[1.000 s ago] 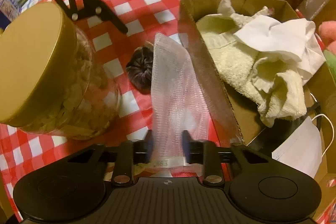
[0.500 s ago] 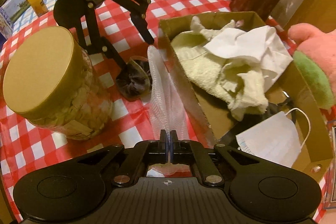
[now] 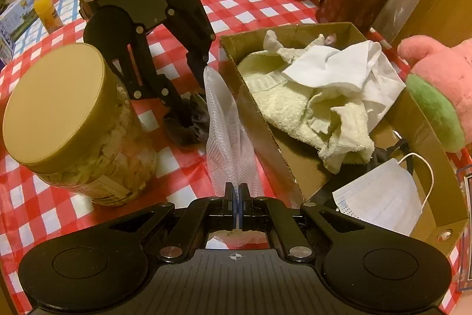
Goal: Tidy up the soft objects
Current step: 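Grasp the dark scrunchie with the left gripper while the right gripper holds the mesh bag, then carry the scrunchie with the left gripper while the right gripper carries the mesh bag to the box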
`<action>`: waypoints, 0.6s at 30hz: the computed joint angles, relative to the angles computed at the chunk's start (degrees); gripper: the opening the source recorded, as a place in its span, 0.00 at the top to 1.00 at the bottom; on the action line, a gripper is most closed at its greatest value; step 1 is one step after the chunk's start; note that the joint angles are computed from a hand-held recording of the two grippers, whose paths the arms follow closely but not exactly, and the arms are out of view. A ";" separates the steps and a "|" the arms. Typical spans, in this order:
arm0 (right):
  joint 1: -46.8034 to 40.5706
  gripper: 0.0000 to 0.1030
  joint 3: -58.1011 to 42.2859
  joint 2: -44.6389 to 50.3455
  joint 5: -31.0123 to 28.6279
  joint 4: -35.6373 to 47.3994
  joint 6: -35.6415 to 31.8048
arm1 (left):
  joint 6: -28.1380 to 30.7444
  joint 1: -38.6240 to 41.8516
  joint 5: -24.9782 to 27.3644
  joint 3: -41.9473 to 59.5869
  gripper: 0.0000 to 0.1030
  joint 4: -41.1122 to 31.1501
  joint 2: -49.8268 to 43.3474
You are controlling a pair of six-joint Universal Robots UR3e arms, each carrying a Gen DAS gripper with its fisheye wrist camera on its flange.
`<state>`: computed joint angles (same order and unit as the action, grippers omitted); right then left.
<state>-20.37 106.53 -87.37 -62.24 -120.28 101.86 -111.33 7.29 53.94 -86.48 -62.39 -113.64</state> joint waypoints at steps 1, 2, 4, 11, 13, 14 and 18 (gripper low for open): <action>0.04 0.99 0.15 -0.07 -0.01 -0.22 0.06 | -0.26 -0.04 -0.09 0.04 0.78 -0.22 -0.06; 0.01 0.99 0.32 -0.14 0.06 -0.47 0.24 | -0.51 -0.11 -0.05 0.13 0.80 -0.50 -0.06; -0.09 0.99 0.92 -0.53 0.25 -0.97 0.67 | -1.12 -0.04 -0.23 -0.12 0.85 -0.52 0.25; -1.53 0.99 2.63 -3.54 1.32 -1.43 1.03 | -3.89 2.63 -0.40 -4.10 0.88 1.66 4.57; -2.11 0.99 3.17 -4.79 1.80 -1.47 1.72 | -4.65 3.59 -0.03 -4.99 0.88 1.53 6.26; -2.38 0.99 3.38 -5.37 2.01 -1.50 2.29 | -5.02 4.22 -0.11 -5.53 0.88 1.30 7.33; -3.87 0.99 4.03 -8.20 3.30 0.09 3.55 | -8.05 6.62 -0.15 -8.13 0.88 1.34 12.11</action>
<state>-24.25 110.55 -95.57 -58.94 -120.19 105.41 -119.38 13.91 53.80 -94.61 -61.04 -101.53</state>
